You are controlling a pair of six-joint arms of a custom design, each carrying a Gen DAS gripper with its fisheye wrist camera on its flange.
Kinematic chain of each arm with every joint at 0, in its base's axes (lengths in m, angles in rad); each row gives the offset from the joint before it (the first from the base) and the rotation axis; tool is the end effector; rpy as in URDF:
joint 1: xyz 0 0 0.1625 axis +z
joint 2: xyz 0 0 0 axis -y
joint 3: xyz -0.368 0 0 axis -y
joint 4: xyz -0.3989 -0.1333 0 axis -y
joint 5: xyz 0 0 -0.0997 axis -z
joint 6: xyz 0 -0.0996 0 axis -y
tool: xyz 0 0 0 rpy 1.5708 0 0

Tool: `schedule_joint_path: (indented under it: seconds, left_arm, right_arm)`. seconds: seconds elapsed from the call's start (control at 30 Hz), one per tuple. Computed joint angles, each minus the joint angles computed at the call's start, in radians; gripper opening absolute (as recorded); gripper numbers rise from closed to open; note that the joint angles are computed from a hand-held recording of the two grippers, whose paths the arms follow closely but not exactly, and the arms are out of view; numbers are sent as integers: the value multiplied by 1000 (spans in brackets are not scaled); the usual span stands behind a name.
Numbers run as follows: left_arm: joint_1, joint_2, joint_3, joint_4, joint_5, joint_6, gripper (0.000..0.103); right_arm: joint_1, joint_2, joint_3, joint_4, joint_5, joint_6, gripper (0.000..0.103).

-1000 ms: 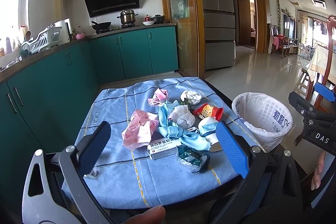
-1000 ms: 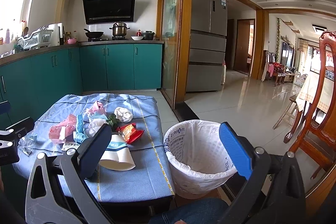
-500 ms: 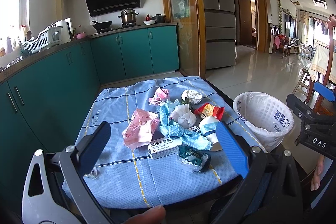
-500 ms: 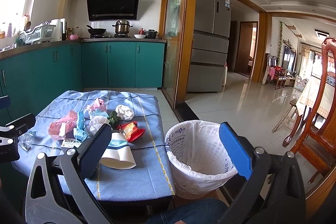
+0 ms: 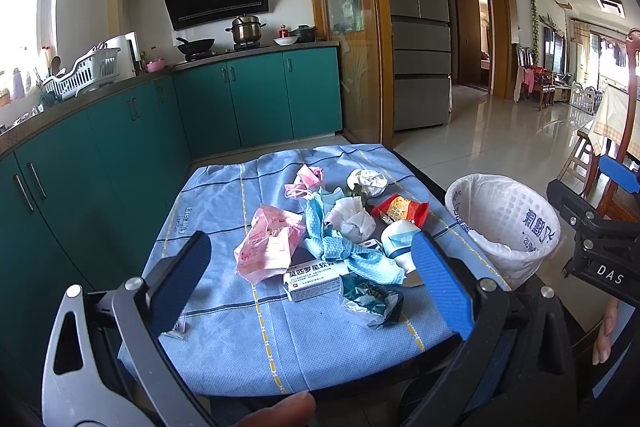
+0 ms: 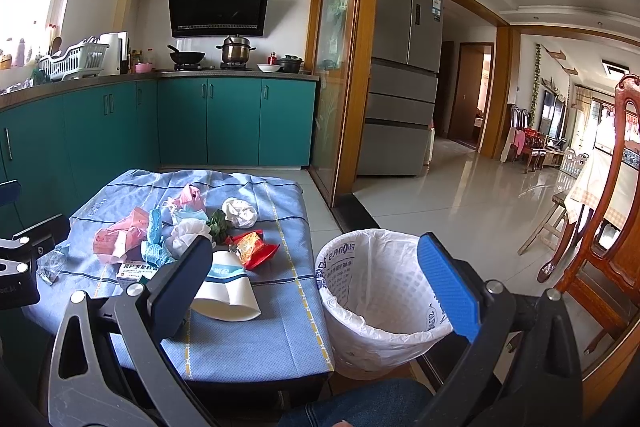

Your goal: Collect trash

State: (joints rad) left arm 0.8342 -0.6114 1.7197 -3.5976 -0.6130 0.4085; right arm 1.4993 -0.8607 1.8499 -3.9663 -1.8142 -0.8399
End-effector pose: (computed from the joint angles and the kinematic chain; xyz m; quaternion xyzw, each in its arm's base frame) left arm -0.2341 -0.5779 0.0612 0.2593 0.7793 -0.4556 0.3433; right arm 0.0682 -0.5771 0.1908 0.2110 -0.7314 0.5356 0.3656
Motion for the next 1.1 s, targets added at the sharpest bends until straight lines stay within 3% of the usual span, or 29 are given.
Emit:
schedule_joint_path:
  seconds: [1.1]
  left_arm:
    - [4,1,5,-9,5,-1,100]
  right_arm:
    - [2,1,1,6,6,-4,100]
